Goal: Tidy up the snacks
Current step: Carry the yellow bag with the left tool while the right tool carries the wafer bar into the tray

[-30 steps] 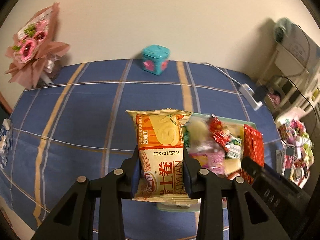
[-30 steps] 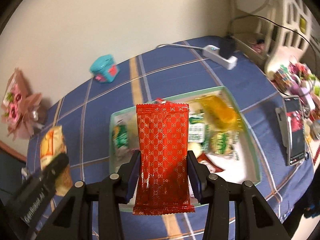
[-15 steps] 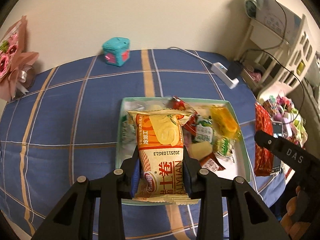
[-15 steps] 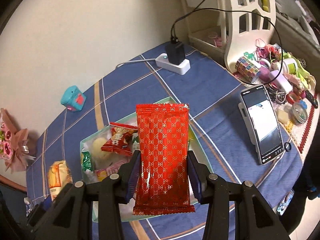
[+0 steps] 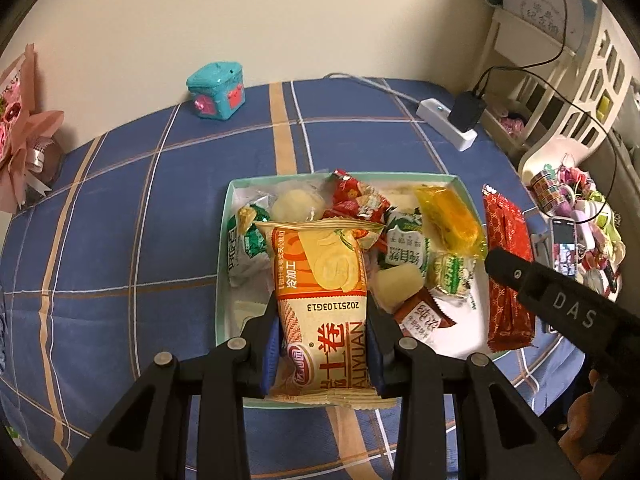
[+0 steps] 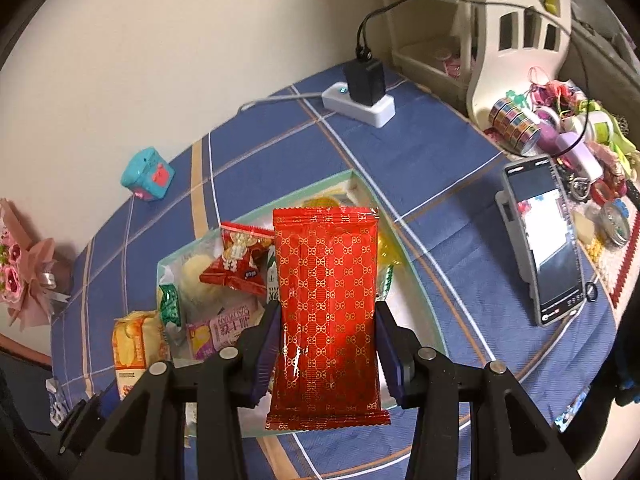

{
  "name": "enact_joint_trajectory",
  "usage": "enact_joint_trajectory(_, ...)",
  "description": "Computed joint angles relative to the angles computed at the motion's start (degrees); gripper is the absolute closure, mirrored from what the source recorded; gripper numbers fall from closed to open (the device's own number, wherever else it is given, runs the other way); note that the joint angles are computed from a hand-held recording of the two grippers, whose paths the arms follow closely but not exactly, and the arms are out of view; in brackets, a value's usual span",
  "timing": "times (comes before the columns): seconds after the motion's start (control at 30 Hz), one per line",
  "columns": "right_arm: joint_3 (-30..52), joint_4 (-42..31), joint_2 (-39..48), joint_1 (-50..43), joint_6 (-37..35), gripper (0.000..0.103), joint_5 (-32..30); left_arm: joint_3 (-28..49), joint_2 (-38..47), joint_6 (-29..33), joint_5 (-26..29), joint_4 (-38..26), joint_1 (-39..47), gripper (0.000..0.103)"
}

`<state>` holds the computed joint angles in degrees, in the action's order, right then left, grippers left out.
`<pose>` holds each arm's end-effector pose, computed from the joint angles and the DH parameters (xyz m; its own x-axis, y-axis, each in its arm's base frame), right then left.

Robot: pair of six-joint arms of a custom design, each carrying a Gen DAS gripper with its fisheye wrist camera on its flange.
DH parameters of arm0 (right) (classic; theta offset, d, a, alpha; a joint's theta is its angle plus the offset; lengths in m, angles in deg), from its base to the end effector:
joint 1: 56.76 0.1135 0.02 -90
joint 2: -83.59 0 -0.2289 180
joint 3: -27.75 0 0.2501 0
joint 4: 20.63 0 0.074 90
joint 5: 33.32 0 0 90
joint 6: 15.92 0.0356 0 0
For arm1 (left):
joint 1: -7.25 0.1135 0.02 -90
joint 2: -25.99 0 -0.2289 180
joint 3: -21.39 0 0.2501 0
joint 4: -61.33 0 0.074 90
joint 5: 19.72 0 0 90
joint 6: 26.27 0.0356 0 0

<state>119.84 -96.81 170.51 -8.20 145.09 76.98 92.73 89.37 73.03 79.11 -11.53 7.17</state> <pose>0.2023 0.2105 0.2631 -0.7978 0.4363 -0.4161 0.3873 0.8998 0.2009 0.2114 -0.0058 0.2539 -0.8829 0.1609 -0.4411 0.2120 0.9749 -0.0686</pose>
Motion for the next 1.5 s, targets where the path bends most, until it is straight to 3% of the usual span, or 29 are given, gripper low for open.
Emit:
enact_joint_trajectory(0.3,-2.7,4.9,5.4,-2.0,-1.8,0.055,-5.7,-2.8,5.0,0.0,-0.4,3.8,1.1,0.066)
enact_joint_trajectory(0.73,-2.3,5.5,9.7,-2.6,-2.5,0.053,-7.5,-4.2,11.8,-0.8,-0.3,6.7,2.1,0.065)
enact_joint_trajectory(0.97,-0.5,3.5,11.9,-2.7,-2.9,0.036,-8.3,-3.6,13.0,-1.2,0.2,6.3,2.6,0.064)
enact_joint_trajectory(1.1,0.7,1.9,11.6,-2.2,-3.1,0.025,-7.5,-2.4,12.6,-1.1,0.1,4.7,3.2,0.039)
enact_joint_trajectory(1.33,5.0,-1.8,10.4,-1.1,-3.5,0.007,-3.4,0.7,9.6,0.3,0.3,1.3,5.2,0.027)
enact_joint_trajectory(1.4,5.9,-2.5,9.7,-0.6,-3.4,0.0,-2.1,1.5,8.9,0.3,0.1,1.0,5.8,0.019)
enact_joint_trajectory(1.5,6.8,-3.1,8.6,0.2,-3.3,0.0,-0.5,2.5,8.2,0.0,-1.2,1.3,6.8,0.015)
